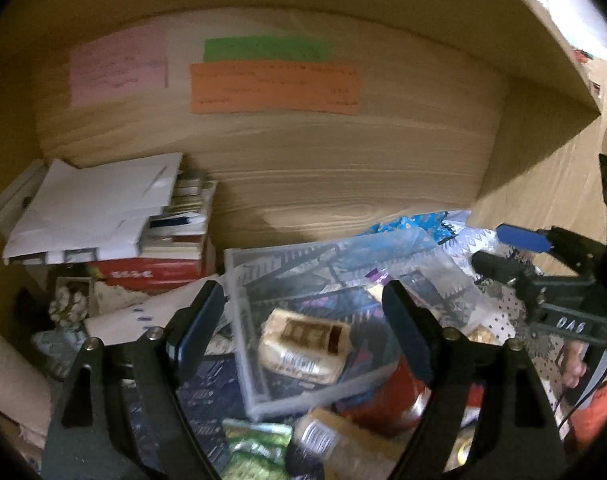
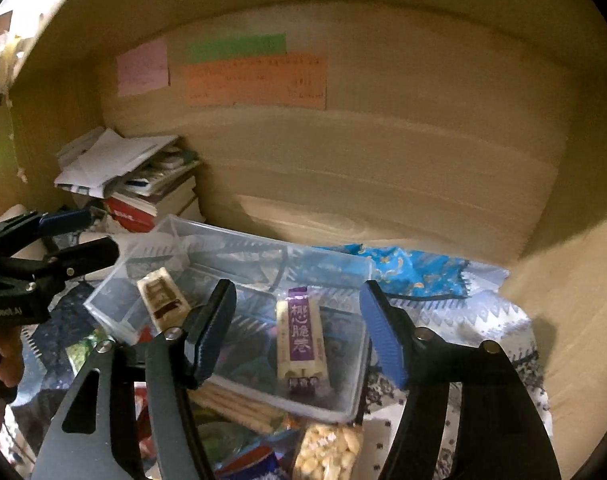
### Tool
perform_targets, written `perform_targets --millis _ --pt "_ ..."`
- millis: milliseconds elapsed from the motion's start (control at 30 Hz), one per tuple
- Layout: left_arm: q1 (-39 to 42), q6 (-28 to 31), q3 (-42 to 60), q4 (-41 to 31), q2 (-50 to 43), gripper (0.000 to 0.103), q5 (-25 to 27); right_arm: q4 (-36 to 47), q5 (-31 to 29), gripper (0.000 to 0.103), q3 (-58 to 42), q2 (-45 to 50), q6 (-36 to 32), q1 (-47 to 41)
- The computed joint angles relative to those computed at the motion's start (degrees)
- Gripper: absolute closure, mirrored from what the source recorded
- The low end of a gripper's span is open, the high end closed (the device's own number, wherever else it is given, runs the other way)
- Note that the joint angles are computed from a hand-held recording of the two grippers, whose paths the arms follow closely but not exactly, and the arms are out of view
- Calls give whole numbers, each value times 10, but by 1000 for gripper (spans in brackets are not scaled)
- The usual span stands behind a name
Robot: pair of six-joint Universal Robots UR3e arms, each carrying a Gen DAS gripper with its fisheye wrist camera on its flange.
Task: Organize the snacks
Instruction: 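Carry both snacks into the clear plastic bin and open both grippers, then grasp the green pea bag with left gripper while right grasps blue cracker bag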
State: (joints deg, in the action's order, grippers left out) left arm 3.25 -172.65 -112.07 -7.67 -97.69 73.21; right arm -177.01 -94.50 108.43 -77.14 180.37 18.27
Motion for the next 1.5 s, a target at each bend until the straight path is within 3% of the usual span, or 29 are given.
perform_targets --millis 400,800,867,1000,1233,1400,1500 --pt "85 65 -175 -13 135 19 -21 -83 -16 35 167 -103 30 14" --pt "91 81 -212 37 19 20 0 -150 -5 29 272 -98 96 29" --pt "89 83 -212 44 1 25 0 -153 -2 28 279 -91 101 35" --pt "80 80 -218 80 -28 45 15 -147 -18 27 276 -71 110 51" --pt "84 86 -254 107 -10 56 10 -144 -31 22 262 -36 112 59" --pt "117 99 -295 83 45 66 -24 -157 -4 21 265 -18 119 34" --pt "131 106 -317 76 77 71 -36 -161 -17 20 257 0 130 38"
